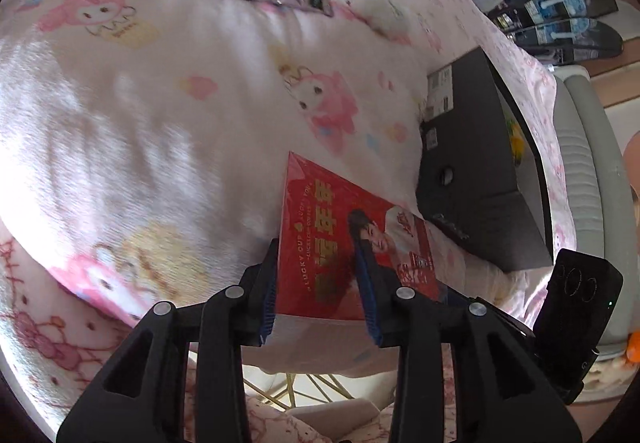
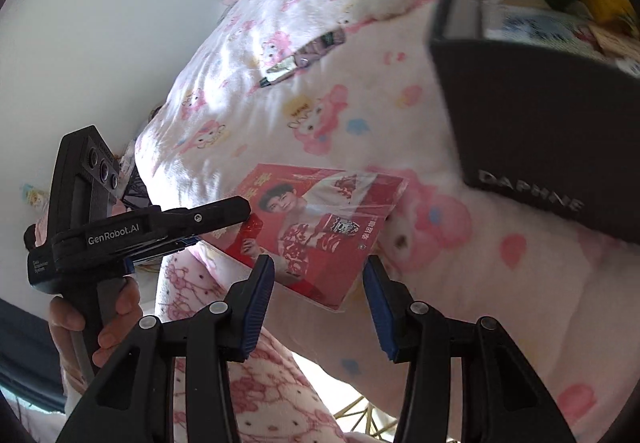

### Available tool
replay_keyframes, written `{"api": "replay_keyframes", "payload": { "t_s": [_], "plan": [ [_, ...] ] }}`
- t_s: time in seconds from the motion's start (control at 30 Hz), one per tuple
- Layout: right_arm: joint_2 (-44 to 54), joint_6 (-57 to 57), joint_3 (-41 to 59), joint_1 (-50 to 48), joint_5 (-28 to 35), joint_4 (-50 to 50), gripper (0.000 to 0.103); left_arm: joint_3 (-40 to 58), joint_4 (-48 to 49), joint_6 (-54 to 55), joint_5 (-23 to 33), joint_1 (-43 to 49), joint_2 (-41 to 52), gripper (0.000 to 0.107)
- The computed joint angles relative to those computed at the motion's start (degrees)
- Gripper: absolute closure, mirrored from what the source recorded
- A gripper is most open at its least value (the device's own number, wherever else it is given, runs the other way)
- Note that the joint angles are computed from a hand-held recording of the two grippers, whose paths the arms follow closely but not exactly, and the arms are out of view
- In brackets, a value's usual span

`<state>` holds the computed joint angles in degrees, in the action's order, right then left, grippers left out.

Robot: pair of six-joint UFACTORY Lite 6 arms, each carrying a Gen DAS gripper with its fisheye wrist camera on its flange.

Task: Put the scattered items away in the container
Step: 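Carry the red card over the black box and lower it inside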

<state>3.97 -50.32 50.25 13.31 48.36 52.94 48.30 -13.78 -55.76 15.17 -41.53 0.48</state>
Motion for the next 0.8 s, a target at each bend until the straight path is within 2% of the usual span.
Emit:
{"api": "replay_keyframes", "payload": {
  "t_s": [0.03,0.1,0.2,0.27,0.4,0.5,0.57,0.7,0.8],
  "plan": [
    [-0.77,0.77,-1.09,-1.27,-0.48,-2.04,0.06,2.28,-3.17,3.56,-0.09,-0.75,2.73,0.073],
    [-1.43,1.06,-2.72,-3.83,-1.0,-4.61,0.06,6.21,-2.5,3.48,1.23,-1.99,6.27,0.073],
    [-0.93,-1.12,-4.03,-8.9,1.3,-3.92,0.06,7.43,6.58,-5.65,2.82,-2.59,5.78,0.073],
    [-1.57,-1.68,-4.51,-10.8,0.54,-4.03,0.06,8.16,12.94,-11.49,4.92,-2.03,5.74,0.073],
    [-1.21,-2.74,-3.94,-13.43,0.25,-2.2,0.06,15.02,28.93,-22.54,15.0,-4.52,9.27,0.073],
    [-0.35,-3.41,-3.82,-11.95,-1.52,0.42,0.06,16.71,34.57,-26.83,16.09,-4.8,10.69,0.073],
    [1.7,-4.9,-2.84,-10.05,-2.31,2.0,0.06,17.19,32.22,-25.29,15.21,-3.21,12.4,0.073],
    [4.15,-5.27,-0.78,-7.18,-3.13,3.14,0.06,15.94,22.19,-17.01,9.44,-2.19,13.2,0.073],
    [3.07,-5.22,-1.18,-8.17,-1.56,3.35,0.06,16.28,16.95,-11.82,9.39,-3.51,13.07,0.073]
  ]
}}
